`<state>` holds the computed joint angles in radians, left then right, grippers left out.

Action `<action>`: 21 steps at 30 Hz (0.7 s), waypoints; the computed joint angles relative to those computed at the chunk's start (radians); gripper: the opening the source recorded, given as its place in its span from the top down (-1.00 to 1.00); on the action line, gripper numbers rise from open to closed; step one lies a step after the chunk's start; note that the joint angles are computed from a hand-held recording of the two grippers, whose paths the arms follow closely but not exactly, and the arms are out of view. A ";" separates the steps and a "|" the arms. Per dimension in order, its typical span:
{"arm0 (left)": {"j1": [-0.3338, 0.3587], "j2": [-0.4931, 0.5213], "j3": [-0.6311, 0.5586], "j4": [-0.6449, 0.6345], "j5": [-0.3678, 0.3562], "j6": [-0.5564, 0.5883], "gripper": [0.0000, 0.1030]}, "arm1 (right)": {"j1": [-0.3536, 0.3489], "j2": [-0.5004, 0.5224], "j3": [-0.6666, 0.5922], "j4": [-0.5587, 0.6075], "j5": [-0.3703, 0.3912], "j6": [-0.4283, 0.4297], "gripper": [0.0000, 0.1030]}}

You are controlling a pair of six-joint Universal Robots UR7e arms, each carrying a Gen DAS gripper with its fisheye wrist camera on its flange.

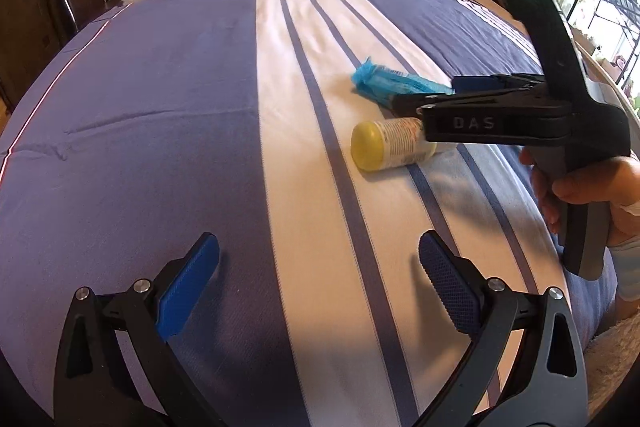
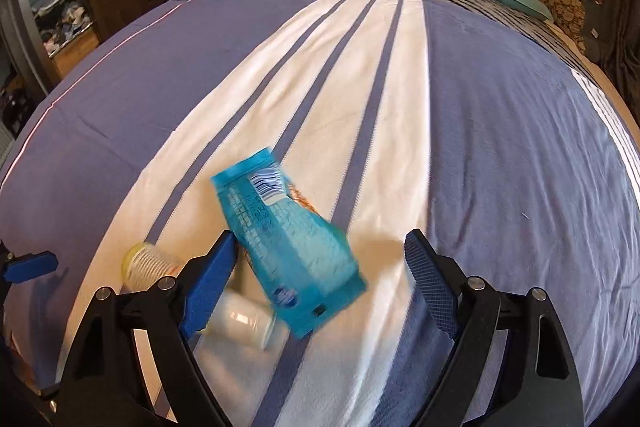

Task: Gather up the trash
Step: 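Grasp the blue wipes pack with the right tool while the left tool grasps the yellow bottle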

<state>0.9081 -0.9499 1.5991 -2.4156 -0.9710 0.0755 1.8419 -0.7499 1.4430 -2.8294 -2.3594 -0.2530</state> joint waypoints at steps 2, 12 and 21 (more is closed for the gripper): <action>0.003 0.013 -0.012 0.005 -0.002 0.000 -0.84 | -0.005 0.009 -0.016 -0.001 0.010 -0.006 -0.62; 0.000 0.079 -0.074 0.017 -0.020 -0.006 -0.84 | -0.025 0.007 -0.039 -0.019 0.046 -0.023 0.24; -0.023 0.156 -0.128 0.005 -0.052 -0.052 -0.84 | -0.046 -0.078 0.046 -0.104 0.033 -0.052 0.25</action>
<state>0.8847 -0.7938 1.4709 -2.4102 -1.0233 0.0239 1.7963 -0.8278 1.4895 -2.9339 -2.3262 -0.3045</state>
